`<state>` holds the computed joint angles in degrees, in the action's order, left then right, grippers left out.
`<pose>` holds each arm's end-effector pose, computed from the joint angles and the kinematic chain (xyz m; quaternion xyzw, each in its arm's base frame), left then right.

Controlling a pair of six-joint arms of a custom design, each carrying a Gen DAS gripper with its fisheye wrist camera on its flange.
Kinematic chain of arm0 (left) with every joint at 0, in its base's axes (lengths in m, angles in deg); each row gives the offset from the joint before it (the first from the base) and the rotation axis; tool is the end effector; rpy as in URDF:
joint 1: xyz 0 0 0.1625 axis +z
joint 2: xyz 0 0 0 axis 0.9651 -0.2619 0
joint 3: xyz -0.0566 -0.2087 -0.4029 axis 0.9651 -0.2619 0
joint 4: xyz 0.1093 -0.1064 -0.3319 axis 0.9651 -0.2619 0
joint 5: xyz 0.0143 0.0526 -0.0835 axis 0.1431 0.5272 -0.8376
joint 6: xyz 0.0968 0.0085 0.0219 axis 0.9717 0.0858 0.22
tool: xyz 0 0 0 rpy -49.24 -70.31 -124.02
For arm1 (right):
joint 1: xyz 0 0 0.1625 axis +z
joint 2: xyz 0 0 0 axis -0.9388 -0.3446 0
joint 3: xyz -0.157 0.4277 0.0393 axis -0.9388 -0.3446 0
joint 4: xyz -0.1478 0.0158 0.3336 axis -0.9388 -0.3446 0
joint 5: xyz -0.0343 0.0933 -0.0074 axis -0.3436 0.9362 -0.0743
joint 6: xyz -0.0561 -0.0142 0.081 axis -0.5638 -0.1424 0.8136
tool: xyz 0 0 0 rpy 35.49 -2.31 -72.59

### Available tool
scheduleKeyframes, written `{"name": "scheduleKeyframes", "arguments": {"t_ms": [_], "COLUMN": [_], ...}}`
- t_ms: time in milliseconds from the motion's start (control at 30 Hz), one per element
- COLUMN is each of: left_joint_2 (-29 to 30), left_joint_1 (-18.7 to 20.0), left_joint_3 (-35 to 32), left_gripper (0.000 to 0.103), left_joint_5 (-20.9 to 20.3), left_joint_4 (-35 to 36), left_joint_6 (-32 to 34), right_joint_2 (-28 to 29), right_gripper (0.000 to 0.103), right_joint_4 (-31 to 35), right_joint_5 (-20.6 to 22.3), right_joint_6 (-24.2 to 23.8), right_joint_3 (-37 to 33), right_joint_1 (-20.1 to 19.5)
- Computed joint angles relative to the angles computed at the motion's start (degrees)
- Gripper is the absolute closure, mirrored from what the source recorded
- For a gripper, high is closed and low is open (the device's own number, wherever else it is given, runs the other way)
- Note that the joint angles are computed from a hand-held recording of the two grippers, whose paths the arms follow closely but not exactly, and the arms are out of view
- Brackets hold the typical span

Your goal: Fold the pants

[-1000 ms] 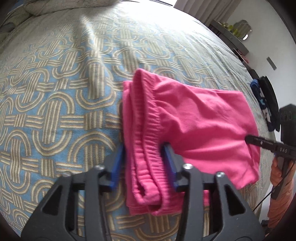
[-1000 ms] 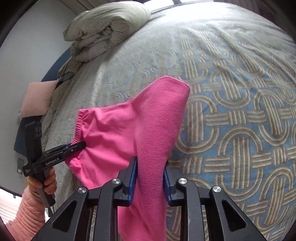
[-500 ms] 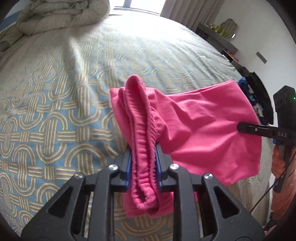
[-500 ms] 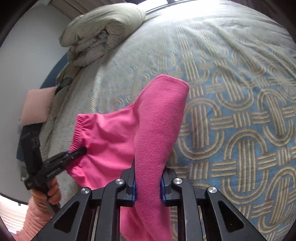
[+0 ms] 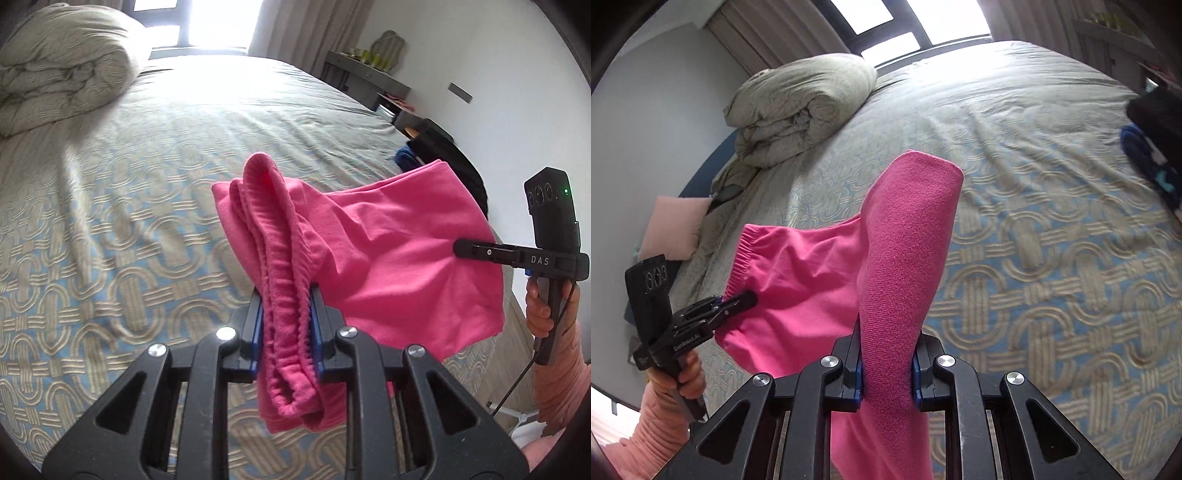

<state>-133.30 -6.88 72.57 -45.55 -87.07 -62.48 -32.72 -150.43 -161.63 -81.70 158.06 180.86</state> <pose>-0.0691 -0.6196 0.4555 0.2435 0.9304 -0.2251 0.1561 0.3567 -0.6376 0.1417 0.1096 -0.9669 0.2068 0.1012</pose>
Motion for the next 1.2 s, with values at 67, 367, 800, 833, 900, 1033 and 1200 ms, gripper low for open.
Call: {"name": "scheduleKeyframes", "arguments": {"t_ms": [67, 367, 800, 833, 900, 1033, 1200], "left_joint_2": [0.4, 4.7, 13.1, 13.7, 14.7, 16.7, 18.7], "left_joint_1": [-1.0, -5.8, -13.5, -14.0, -14.8, -16.2, -17.8], "left_joint_3": [0.5, 0.9, 0.7, 0.6, 0.5, -0.4, -1.7], "left_gripper": [0.080, 0.080, 0.080, 0.080, 0.080, 0.080, 0.080], "left_joint_5": [-0.8, -3.9, -6.4, -6.6, -6.7, -7.1, -7.8], "left_joint_4": [-0.1, 0.6, 0.3, 0.2, 0.3, 0.8, 0.9], "left_joint_6": [-0.1, 1.3, 1.8, 1.8, 1.8, 2.3, 2.8], "right_joint_2": [-1.8, -10.9, -22.4, -23.0, -24.7, -27.4, -30.2], "right_gripper": [0.085, 0.085, 0.085, 0.085, 0.085, 0.085, 0.085], "right_joint_4": [-1.5, -9.5, -15.2, -15.3, -15.7, -16.6, -17.8], "right_joint_5": [-0.7, -4.8, -11.6, -12.1, -12.5, -12.7, -14.1], "right_joint_6": [0.8, 4.2, 7.5, 7.6, 7.5, 7.7, 7.7], "right_joint_3": [2.4, 14.4, 27.2, 27.5, 28.8, 30.9, 33.1], "right_joint_1": [-0.3, -2.6, -7.9, -8.1, -9.0, -10.5, -11.6]}}
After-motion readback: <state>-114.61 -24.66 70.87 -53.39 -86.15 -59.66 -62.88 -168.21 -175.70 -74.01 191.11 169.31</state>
